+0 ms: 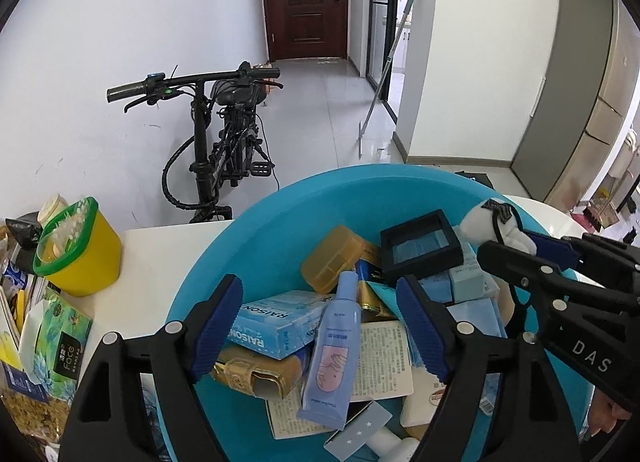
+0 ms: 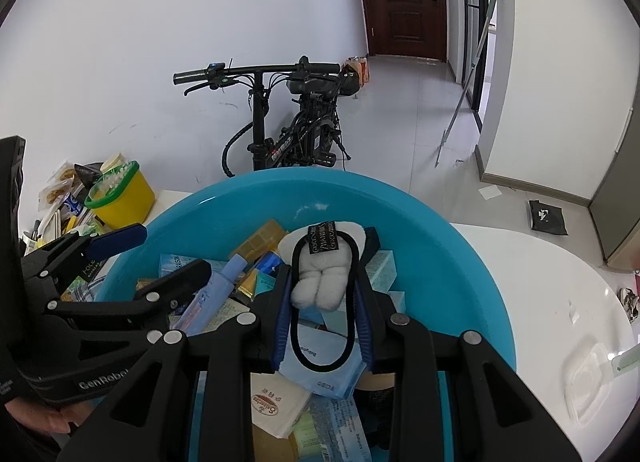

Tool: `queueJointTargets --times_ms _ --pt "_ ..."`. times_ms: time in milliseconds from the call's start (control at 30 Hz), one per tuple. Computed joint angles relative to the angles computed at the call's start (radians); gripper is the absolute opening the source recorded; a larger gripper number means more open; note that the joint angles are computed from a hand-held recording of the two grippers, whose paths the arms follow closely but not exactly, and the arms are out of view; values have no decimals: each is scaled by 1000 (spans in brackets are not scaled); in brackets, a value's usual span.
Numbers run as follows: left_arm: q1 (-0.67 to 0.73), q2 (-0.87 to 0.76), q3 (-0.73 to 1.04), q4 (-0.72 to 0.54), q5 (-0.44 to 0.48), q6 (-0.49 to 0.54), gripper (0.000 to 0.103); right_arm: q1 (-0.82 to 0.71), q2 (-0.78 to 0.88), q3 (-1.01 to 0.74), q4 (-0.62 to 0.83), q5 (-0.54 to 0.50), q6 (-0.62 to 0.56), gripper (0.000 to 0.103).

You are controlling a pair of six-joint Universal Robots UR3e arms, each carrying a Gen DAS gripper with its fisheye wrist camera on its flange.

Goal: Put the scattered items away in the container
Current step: 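Open the left gripper to drop the teal tube while the right releases the plush keychain, then lift both open tools up out of the blue basin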

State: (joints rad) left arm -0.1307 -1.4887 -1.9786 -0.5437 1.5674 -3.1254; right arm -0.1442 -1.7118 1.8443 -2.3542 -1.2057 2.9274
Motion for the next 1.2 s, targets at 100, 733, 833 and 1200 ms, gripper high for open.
queueJointTargets --times_ms 100,733,833,1200 --pt "8 1 1 -1 -3 -5 81 0 5 0 -1 1 1 27" --pt "29 10 -5 8 -9 -7 82 22 14 -9 -24 -69 18 75" --pt "23 14 -12 21 2 -15 81 19 12 -7 -32 -77 24 84" --pt "39 36 -35 51 -11 -17 81 9 4 0 -59 -85 34 88"
